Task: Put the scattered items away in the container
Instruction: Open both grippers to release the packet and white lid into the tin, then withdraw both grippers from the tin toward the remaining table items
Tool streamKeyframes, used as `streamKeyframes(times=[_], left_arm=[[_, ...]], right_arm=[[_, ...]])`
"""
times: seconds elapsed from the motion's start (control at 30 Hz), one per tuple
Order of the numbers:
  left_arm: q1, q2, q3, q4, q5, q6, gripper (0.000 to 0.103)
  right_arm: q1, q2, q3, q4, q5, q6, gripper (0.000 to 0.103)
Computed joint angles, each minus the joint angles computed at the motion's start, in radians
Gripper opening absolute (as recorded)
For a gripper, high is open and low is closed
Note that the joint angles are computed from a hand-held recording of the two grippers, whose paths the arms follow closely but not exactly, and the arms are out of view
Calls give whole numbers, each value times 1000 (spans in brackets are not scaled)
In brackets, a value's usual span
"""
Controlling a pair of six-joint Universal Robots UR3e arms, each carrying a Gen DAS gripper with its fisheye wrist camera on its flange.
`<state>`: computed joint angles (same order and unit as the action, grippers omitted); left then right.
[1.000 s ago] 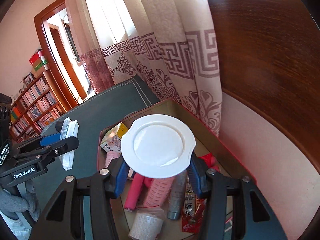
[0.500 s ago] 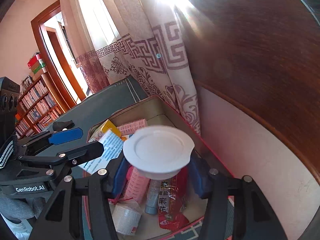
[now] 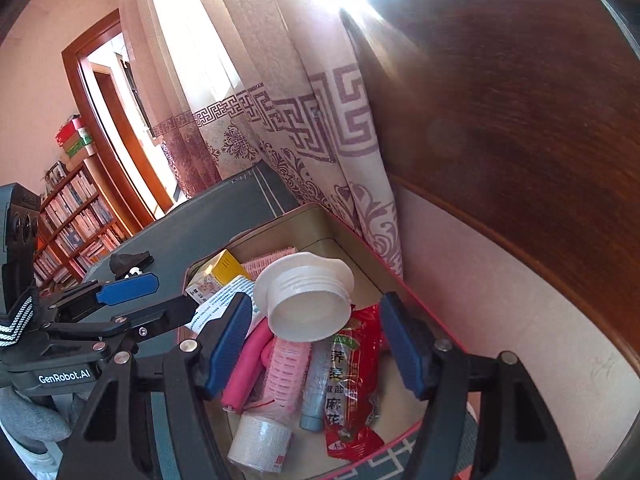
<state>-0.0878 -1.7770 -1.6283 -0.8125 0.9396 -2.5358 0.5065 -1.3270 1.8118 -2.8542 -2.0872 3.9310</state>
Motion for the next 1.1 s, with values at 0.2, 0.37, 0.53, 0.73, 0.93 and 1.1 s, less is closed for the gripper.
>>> streamKeyframes(times=[0.2,0.37,0.53,0.73,0.93,1.1], left_arm=[[45,28,-39,-8,-20,22,76],[82,67,-99,48,-18,26,76],[123,98,-152,104,-14,31,76],[184,127,-183,78,-47,65,76],[244,151,-205,52,-84,98,76],[293,160,-211,26,-105,126,76]], right_arm=[[18,39,-65,39,-8,3,70],[39,75,-129,78,-20,2,72],[63,117,-204,127,-29,3,74],[93,172,-301,189,-37,-1,75],[117,228,-407,252,-44,-11,75],[135,295,-521,307,-41,-24,76]])
